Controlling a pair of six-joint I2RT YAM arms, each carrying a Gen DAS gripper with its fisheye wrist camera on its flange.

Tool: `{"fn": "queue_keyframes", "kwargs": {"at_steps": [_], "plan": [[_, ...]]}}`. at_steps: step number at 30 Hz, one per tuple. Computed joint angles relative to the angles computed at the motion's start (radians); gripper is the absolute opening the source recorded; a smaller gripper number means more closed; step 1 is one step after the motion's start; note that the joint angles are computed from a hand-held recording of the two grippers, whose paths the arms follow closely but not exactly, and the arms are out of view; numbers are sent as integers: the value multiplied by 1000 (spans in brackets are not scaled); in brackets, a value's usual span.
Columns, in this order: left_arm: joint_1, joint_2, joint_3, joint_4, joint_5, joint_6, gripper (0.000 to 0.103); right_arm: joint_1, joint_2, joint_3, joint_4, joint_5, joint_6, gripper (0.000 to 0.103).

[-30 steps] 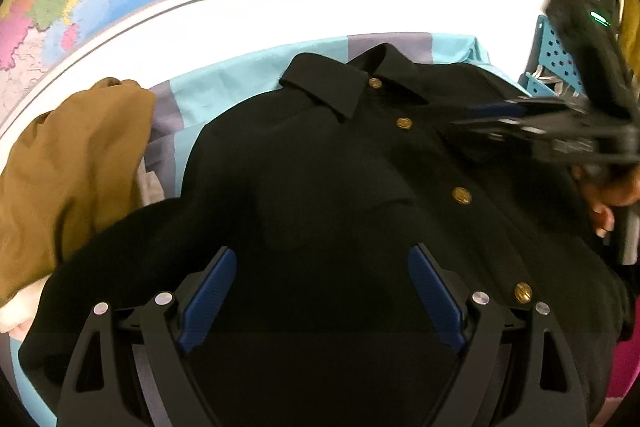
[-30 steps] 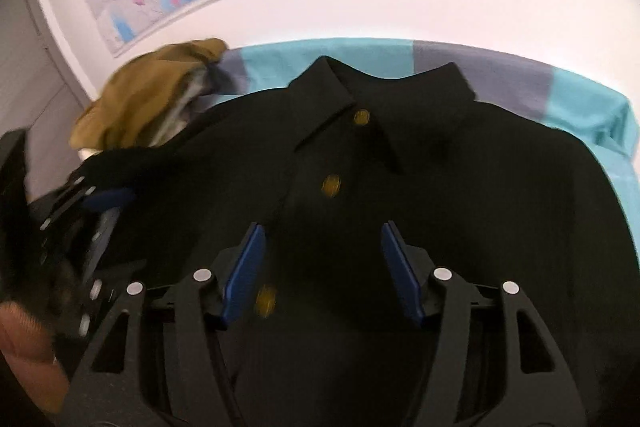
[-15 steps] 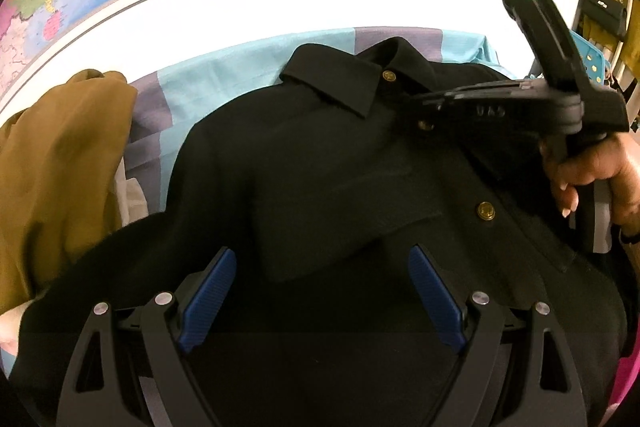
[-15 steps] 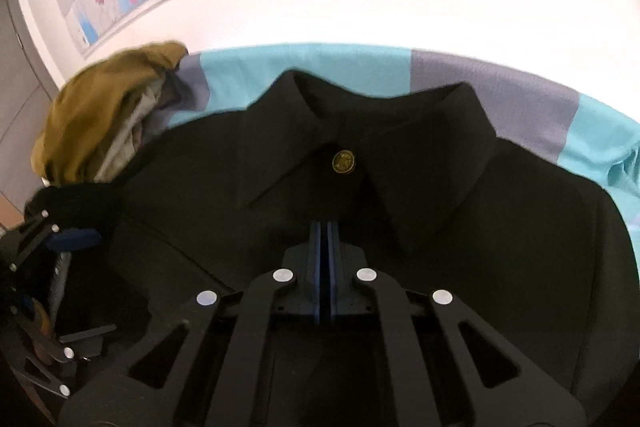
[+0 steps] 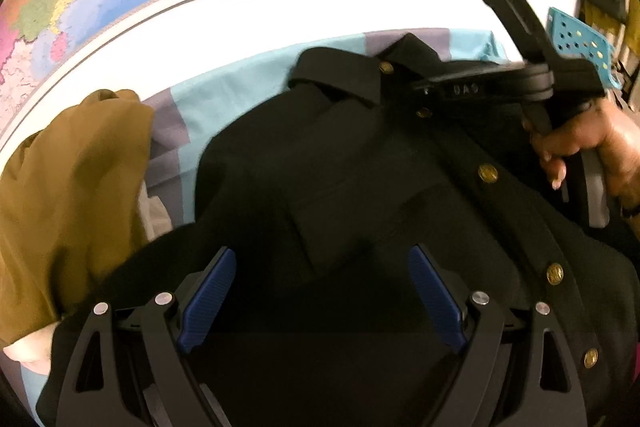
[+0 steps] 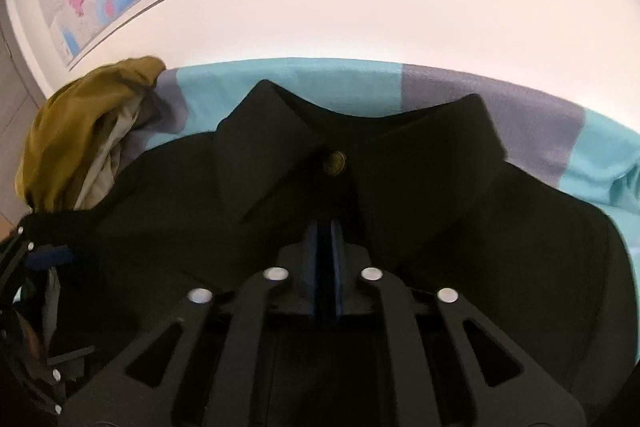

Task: Fold large clothes

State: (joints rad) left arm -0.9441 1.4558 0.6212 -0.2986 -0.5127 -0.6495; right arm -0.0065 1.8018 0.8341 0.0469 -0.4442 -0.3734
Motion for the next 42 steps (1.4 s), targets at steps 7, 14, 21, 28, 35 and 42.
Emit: {"fn": "queue_keyframes", "kwargs": {"at_steps": [7,14,21,28,35,42], "plan": [[-57,-36,-11,-35,-21,-25,85,-349,-307,-122,-389,-319,-393,51],[-209,-63,-24,-99,-59,-109,85,-962,-191,-66,-857,-360,-1048,66],[-335,-128,-77,-169,-51,-262,85,-1328,115,148,-1152,-254,-1402,76],[-414,-96,-76,-244,-65,-398,85,-1395,170,171,-1156,-236,-1512,19],[-435,-92,-36,-310,-97,-422,85,-1435,217,309,-1298,-285,-1532,51],[-430,-83,29,-312,-143,-369,85,-1450,142,319,-1002,-420,-1255,95]]}}
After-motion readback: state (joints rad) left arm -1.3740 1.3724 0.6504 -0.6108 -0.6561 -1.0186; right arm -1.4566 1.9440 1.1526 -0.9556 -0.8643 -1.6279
